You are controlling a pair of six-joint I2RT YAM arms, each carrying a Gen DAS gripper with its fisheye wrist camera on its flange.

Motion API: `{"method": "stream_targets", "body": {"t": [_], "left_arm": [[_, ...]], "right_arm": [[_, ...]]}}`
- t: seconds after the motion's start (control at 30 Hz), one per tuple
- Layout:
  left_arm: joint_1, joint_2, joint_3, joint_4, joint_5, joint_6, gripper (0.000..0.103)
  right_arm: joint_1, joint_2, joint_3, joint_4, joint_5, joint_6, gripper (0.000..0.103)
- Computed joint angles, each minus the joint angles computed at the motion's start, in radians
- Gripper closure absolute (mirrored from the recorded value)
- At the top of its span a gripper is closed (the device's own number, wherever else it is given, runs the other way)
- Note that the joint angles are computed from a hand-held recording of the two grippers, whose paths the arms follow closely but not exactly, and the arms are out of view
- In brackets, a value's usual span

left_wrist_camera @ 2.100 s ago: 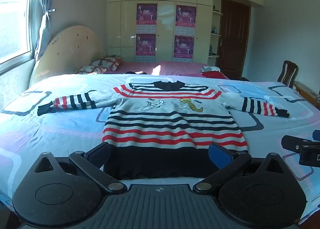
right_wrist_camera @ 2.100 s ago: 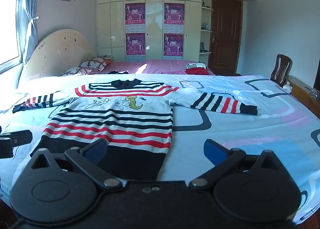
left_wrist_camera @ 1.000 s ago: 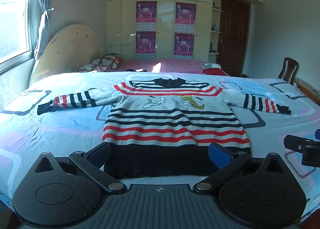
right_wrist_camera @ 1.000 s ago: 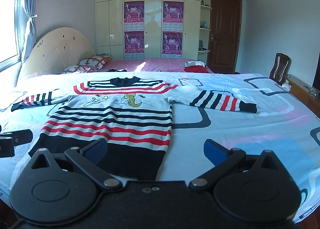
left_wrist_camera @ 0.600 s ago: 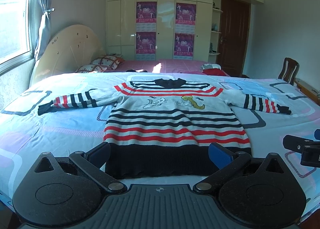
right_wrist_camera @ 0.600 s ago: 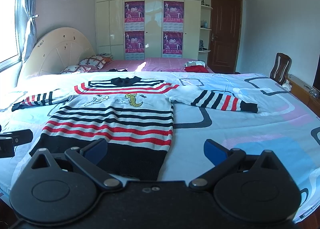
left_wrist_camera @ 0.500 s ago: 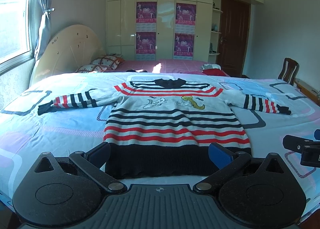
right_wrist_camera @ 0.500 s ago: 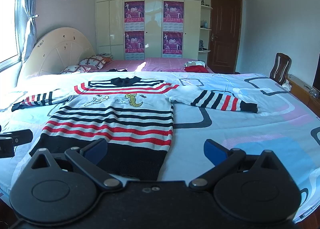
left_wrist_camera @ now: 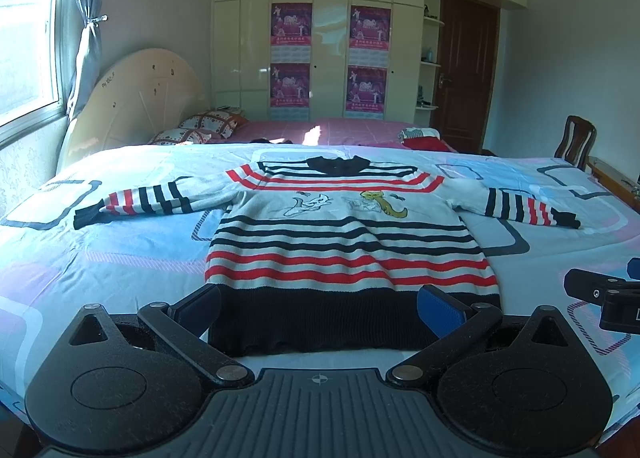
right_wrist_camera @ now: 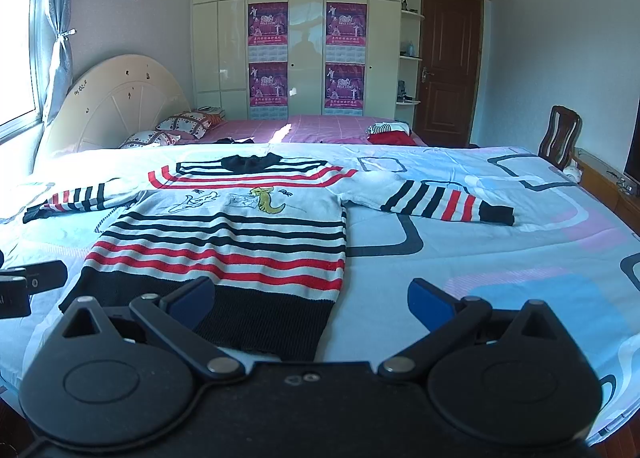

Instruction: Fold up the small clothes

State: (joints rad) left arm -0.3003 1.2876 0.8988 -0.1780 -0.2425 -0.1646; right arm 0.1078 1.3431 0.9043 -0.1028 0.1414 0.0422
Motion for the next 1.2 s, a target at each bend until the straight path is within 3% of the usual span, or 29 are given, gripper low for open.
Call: {"method": "stream_targets", "body": {"t": [1.2], "left_arm": [[0.017,0.066,0.050,0.000,0.033,0.011,0.000]], "right_arm": [[-0.019,0.038,0.019,0.001,-0.017,0.005,0.000]]}}
